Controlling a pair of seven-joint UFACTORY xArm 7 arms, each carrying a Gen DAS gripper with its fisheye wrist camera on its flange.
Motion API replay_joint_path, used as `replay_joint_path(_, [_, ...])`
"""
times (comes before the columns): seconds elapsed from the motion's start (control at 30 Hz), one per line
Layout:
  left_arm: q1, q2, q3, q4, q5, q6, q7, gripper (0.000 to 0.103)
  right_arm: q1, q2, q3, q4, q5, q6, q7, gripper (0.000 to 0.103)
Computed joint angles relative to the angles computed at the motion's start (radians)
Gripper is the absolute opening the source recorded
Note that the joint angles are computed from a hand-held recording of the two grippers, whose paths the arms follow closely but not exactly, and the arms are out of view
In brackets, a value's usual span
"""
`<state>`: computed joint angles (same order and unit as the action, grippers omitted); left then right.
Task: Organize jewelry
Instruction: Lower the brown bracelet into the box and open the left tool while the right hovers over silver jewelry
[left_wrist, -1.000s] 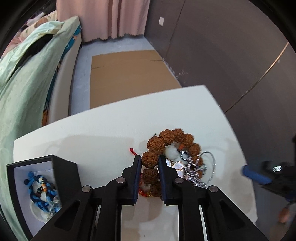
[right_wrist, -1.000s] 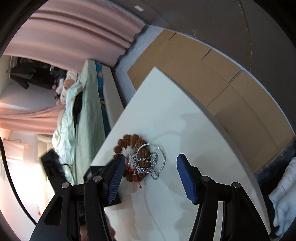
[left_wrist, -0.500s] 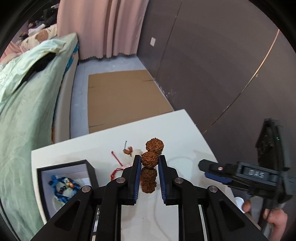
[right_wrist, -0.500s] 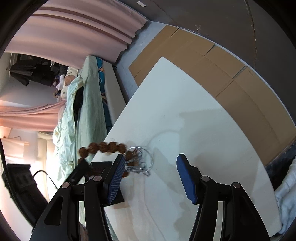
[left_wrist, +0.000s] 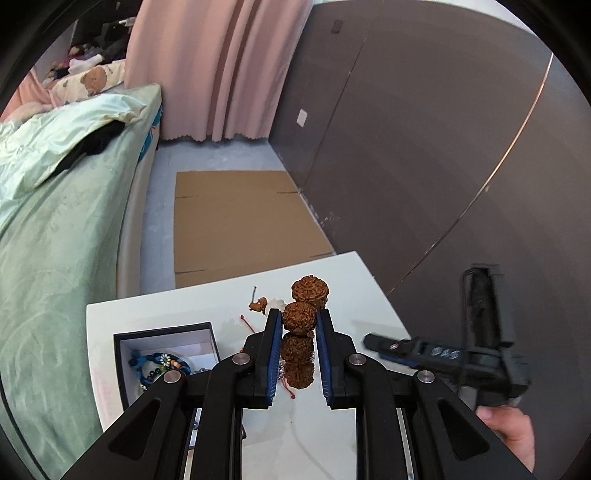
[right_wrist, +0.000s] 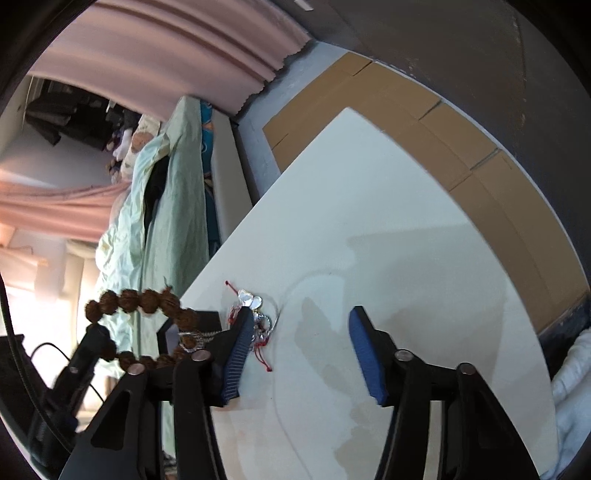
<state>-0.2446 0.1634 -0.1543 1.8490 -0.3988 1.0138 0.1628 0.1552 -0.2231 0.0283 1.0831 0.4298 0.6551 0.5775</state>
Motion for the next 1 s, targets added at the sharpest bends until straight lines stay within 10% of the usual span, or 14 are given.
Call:
replay_joint_path(0.47, [0.078,-0.112,0.052,-0.191,-0.203,-0.113,0.115,0.019,0.018,0.144,0.064,0.141,-0.185,-0.013,0.103,0.045])
replay_joint_path(1.0, [0.142,-0.045,0.062,-0.174,-0.236,-0.034,0.124,0.019,0.073,0.336,0.066,0.407,-0.594,0.252,0.245,0.031])
